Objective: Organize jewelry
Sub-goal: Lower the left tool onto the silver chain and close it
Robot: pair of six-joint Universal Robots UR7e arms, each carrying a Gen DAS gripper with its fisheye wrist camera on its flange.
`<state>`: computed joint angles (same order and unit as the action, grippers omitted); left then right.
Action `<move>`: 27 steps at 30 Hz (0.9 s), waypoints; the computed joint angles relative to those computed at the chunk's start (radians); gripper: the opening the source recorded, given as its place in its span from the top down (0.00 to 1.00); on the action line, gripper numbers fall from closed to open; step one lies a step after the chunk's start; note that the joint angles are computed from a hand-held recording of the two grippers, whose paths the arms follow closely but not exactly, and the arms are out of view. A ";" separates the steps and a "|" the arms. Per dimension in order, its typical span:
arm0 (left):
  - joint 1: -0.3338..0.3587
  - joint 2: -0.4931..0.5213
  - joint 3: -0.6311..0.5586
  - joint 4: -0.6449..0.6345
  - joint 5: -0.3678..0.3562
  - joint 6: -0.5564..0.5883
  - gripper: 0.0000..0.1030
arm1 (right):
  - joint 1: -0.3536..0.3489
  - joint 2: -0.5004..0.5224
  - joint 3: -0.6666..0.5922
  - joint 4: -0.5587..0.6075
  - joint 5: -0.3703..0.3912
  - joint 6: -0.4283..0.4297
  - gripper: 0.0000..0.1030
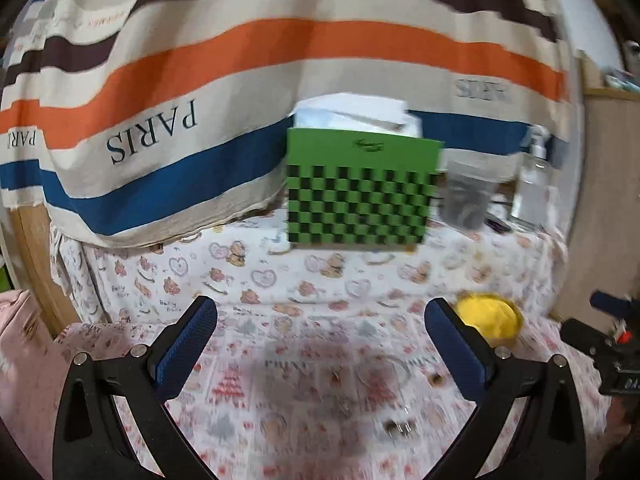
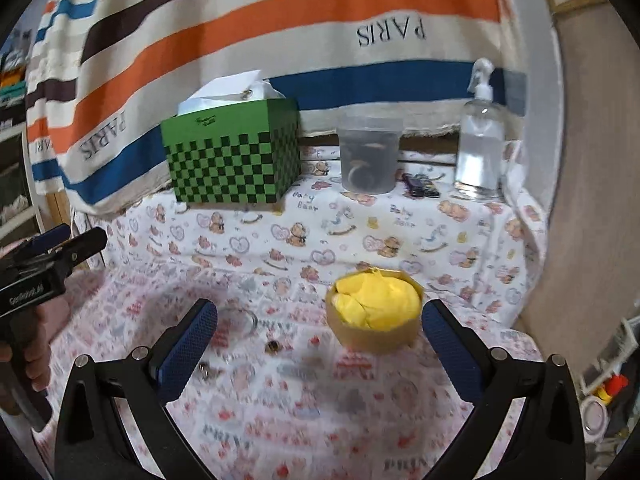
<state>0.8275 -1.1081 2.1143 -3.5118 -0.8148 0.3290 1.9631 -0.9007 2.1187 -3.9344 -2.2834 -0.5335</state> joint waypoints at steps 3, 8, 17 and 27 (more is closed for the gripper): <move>0.043 0.042 -0.094 0.136 -0.001 -0.066 0.00 | -0.032 0.011 -0.067 0.065 0.005 0.044 0.00; 0.090 0.128 -0.191 0.274 -0.004 -0.091 0.12 | -0.096 0.014 -0.143 0.259 0.083 0.148 0.00; 0.113 0.231 -0.205 0.278 0.065 -0.014 0.12 | -0.160 0.044 -0.148 0.330 0.124 0.183 0.00; 0.154 0.211 -0.238 0.491 -0.003 -0.166 0.41 | -0.175 0.038 -0.145 0.360 0.123 0.192 0.00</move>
<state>0.9814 -0.8966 1.8758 -3.0205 -0.8180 0.1629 1.7885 -0.8623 1.9735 -3.5748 -2.1600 -0.3417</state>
